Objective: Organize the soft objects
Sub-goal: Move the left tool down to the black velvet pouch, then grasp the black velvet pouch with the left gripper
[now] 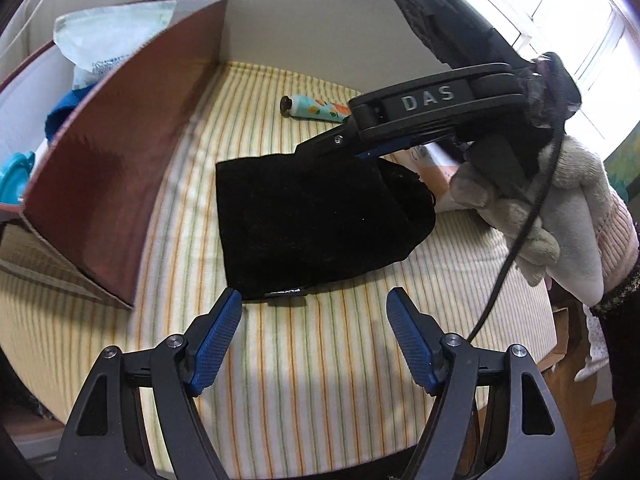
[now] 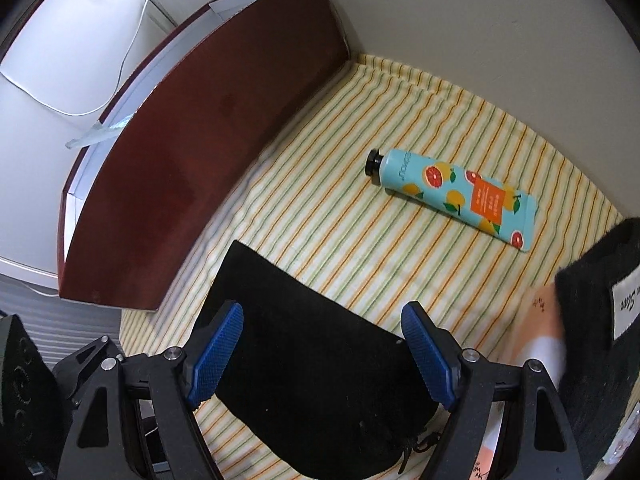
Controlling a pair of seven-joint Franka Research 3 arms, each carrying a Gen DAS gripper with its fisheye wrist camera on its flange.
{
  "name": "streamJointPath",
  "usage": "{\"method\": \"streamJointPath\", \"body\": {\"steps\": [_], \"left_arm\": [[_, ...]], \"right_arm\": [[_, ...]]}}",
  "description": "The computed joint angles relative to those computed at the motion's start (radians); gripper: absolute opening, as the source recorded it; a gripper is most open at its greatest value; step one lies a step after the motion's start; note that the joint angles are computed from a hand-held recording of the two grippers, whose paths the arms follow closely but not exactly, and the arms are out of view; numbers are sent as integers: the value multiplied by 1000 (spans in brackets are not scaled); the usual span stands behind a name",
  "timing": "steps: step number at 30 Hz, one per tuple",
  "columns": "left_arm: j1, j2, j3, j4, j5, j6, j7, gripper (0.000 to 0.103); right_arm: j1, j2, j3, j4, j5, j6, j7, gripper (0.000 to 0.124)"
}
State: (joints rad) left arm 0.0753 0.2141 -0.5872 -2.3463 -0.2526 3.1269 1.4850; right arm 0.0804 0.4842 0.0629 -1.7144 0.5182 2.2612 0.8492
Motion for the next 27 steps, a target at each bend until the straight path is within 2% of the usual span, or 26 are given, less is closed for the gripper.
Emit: {"method": "streamJointPath", "body": {"steps": [4,9,12,15,19,20,22,24,27], "left_arm": [[-4,19,6,13,11,-3,-10,74],[20,33,-13,17,19,2,-17,74],[1,41,15,24,50,6,-46,74],[16,52,8,29,73,12,-63,74],[-31,53,67,29,137,21,-124,74],[-61,49,101,26,158,25,-151,74],[-82,31,127,9,184,24,-194,74],[-65,22,112,-1,192,27,-210,74],[-78,24,131,7,219,19,-236,74]], "right_arm": [[-14,-17,2,-25,18,-18,-17,75],[-24,-45,-3,-64,31,-39,-49,72],[-27,-62,-10,-90,35,-47,-57,68],[-24,-85,-17,-122,26,-39,-70,58],[-29,-100,-26,-156,31,-25,-81,44],[-33,-101,-25,-159,39,-26,-85,43],[-42,-102,-25,-167,57,-25,-97,42],[-47,-104,-27,-173,63,-26,-108,42],[-56,-103,-30,-171,74,-47,-108,42]]}}
